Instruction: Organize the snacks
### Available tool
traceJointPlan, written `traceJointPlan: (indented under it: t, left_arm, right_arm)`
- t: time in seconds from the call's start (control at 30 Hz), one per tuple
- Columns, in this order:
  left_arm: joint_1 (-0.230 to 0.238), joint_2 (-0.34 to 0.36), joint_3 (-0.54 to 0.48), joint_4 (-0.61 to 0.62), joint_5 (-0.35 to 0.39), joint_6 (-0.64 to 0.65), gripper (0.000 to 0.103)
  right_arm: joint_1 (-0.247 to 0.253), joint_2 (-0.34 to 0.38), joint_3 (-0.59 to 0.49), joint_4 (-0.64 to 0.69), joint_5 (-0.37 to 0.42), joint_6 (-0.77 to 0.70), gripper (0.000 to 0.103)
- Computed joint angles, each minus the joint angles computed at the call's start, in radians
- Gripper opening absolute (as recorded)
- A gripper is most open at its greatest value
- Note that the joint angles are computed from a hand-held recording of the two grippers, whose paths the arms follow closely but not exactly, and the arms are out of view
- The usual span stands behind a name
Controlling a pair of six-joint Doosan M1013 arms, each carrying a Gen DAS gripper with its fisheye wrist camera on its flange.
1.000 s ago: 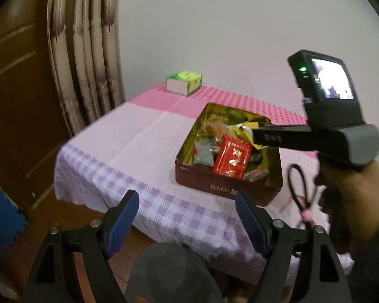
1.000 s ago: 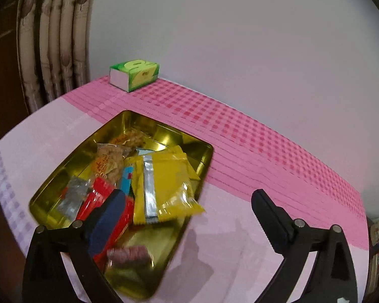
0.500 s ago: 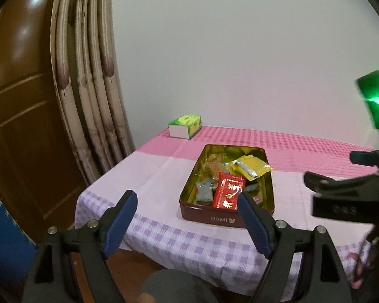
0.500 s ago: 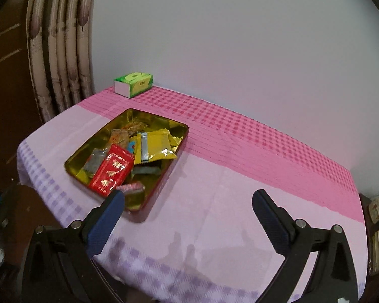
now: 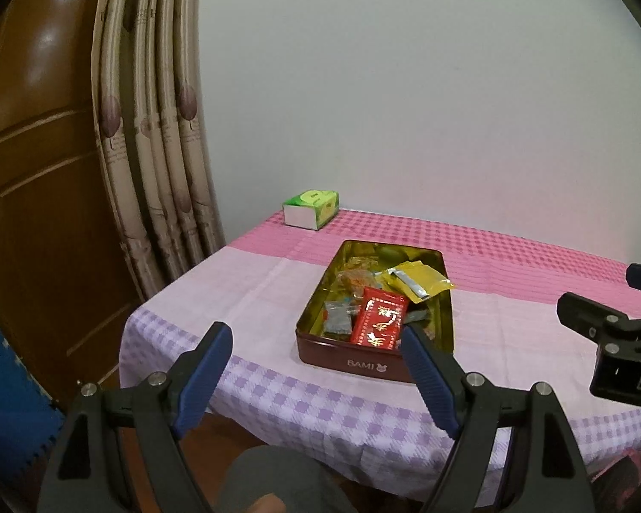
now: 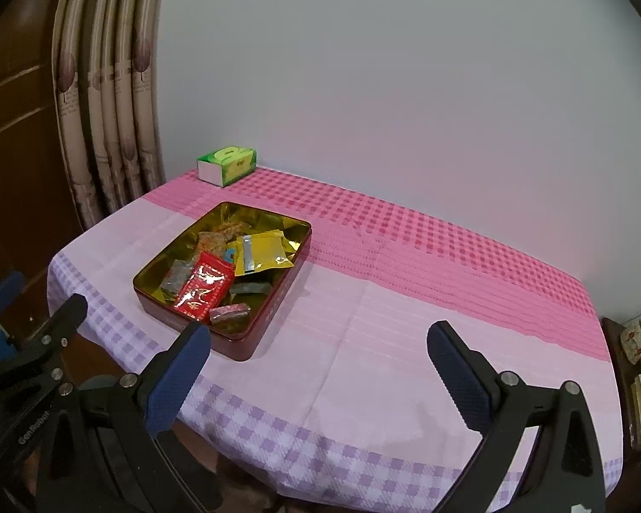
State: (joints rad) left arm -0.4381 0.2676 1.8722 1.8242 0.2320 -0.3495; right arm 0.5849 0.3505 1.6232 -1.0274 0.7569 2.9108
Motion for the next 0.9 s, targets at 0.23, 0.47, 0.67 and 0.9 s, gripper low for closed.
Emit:
traceJointPlan:
  t: [0.23,0.47,0.67,0.9]
  left_arm:
    - [0.011,0.005,-0.008,-0.103,-0.043,0.083,0.083]
    - [0.007,0.008,-0.008,-0.100,-0.066,0.096,0.083]
    - [0.008,0.009,-0.009,-0.144,-0.093,0.152,0.083]
    - [0.003,0.005,0.002,-0.027,-0.076,0.035,0.083]
  right_arm:
    - [-0.001,0.006,0.001,0.008,-0.010,-0.004,0.100]
    - [-0.001,0.008,0.003,0.008,-0.013,0.002,0.100]
    - [0.000,0.007,0.005,0.006,-0.014,0.009,0.100]
    - [-0.001,0.007,0.003,0.019,-0.014,-0.001,0.100]
